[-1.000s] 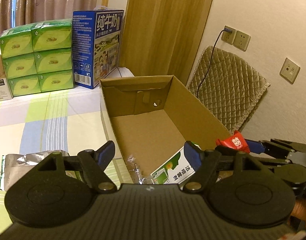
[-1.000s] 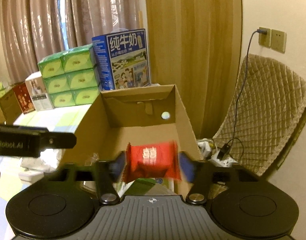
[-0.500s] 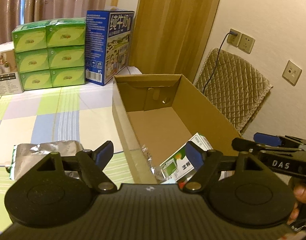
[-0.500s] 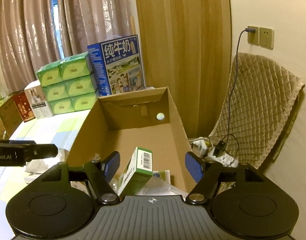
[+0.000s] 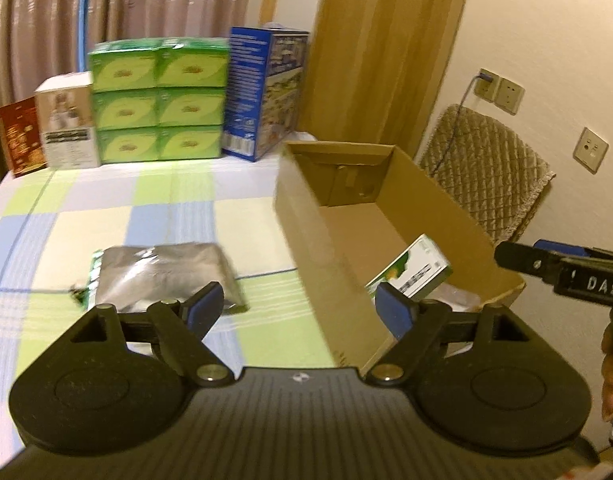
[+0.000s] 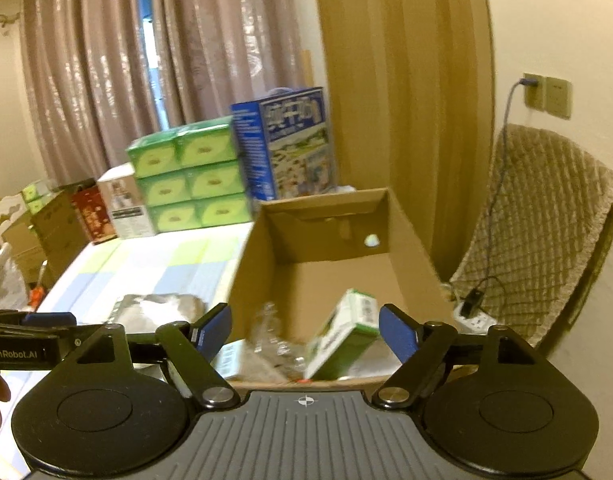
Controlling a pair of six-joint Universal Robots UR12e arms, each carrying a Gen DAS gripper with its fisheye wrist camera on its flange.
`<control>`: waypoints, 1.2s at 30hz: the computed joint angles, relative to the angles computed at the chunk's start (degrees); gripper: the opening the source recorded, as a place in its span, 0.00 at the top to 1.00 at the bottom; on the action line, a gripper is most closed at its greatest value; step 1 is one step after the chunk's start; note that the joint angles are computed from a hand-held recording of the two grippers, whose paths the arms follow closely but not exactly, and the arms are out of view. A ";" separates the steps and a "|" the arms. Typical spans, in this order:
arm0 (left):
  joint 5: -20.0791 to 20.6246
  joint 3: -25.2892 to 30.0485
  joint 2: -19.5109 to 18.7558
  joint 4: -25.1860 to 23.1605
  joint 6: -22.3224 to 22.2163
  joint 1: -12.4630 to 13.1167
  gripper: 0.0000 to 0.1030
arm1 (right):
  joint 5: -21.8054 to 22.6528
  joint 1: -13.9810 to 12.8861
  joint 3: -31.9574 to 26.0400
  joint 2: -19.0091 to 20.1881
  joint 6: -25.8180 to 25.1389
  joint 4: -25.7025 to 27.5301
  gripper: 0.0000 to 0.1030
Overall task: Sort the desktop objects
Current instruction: 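Withdraw both tools from the cardboard box back toward the foil bag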
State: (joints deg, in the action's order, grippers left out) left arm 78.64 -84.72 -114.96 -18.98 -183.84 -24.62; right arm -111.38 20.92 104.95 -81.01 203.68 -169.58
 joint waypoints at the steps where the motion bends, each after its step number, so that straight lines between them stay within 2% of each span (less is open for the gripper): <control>1: 0.29 -0.94 0.64 0.22 -0.33 0.32 0.22 | 0.28 0.43 -0.27 0.22 -0.19 0.04 0.22; 10: 2.82 -7.90 5.35 1.63 -1.57 3.37 0.18 | 2.54 3.38 -2.53 2.39 -2.64 0.57 0.12; 19: 4.72 -10.89 7.47 2.17 -1.11 5.68 0.15 | 4.39 4.70 -4.00 4.03 -5.82 1.03 0.11; 28: 4.34 -11.15 6.74 2.00 -0.83 6.41 0.15 | 8.31 5.22 -4.17 5.70 -11.52 -0.57 0.11; 32: 4.05 -10.72 5.86 1.96 -0.68 6.59 0.15 | 10.19 5.64 -4.62 7.34 -12.17 -1.55 0.11; 36: 4.05 -10.32 4.80 2.13 -0.37 6.73 0.15 | 11.69 5.80 -5.79 9.26 -12.20 -0.37 0.11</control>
